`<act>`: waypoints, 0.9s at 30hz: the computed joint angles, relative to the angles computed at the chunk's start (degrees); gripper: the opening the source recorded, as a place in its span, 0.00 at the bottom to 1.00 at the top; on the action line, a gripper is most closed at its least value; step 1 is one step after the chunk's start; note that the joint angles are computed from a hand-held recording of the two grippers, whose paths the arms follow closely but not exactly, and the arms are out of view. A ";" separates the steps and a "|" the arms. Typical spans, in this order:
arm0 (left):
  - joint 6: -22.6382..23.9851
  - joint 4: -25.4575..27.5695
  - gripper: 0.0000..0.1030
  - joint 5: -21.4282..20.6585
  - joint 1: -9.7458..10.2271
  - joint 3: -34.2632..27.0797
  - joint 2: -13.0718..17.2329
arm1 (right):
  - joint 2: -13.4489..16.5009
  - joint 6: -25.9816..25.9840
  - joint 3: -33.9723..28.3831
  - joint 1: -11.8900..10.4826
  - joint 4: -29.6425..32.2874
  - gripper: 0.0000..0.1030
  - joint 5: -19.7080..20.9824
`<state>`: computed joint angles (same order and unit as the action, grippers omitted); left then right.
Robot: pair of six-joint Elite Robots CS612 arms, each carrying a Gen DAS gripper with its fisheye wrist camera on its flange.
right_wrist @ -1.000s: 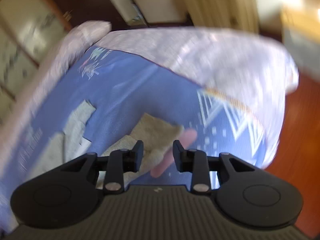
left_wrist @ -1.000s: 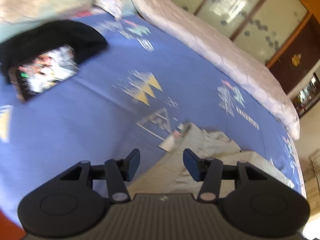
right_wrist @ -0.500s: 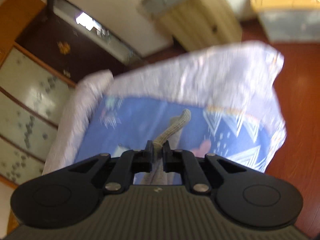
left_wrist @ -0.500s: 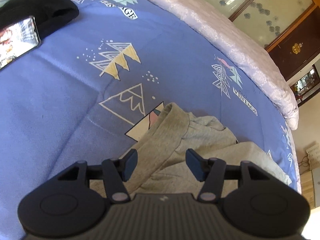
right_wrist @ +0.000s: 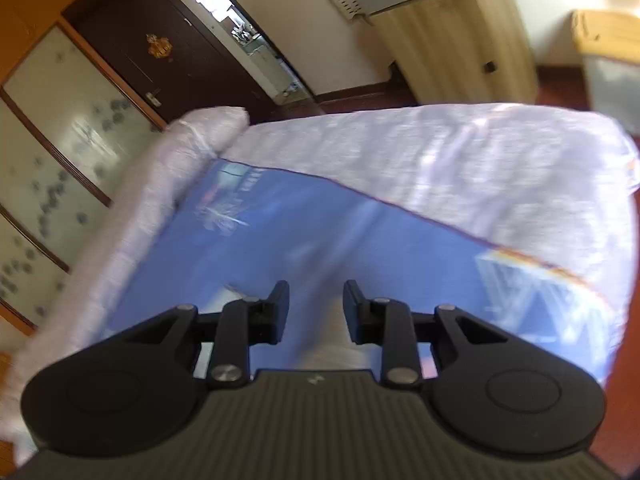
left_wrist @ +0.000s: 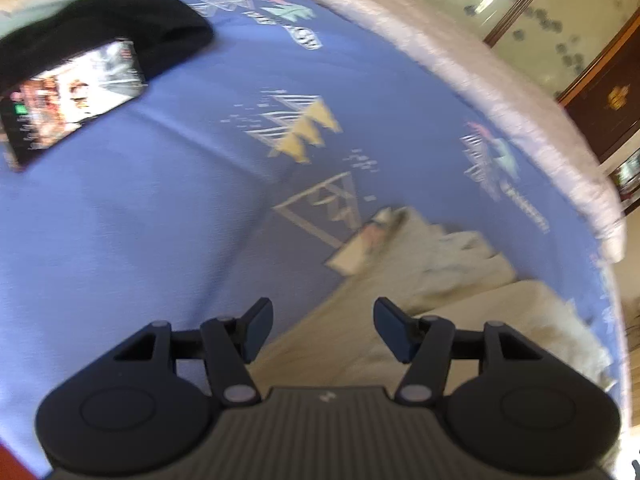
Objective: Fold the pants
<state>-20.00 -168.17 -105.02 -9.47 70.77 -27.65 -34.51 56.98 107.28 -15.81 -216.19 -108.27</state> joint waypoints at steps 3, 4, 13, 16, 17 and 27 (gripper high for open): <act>0.70 0.43 0.56 1.44 0.77 2.92 -1.70 | 0.69 -2.89 1.68 -0.11 1.01 0.29 1.24; 0.43 0.24 0.56 1.71 1.08 4.26 -2.41 | 1.14 -4.73 1.45 0.18 1.79 0.29 0.55; -5.27 0.60 0.60 0.72 2.80 10.20 -4.68 | 4.22 -20.01 -9.21 4.24 7.40 0.25 0.29; -4.75 -0.40 0.60 0.29 2.77 10.70 -4.78 | 4.13 -17.38 -9.70 3.65 6.57 0.25 0.20; -3.94 -0.53 0.60 0.46 2.70 10.87 -4.84 | 4.00 -15.35 -9.05 3.24 5.92 0.26 -0.03; -8.79 -3.99 0.75 -5.10 4.06 13.47 -5.07 | 4.38 -6.11 -7.03 0.92 7.67 0.30 7.73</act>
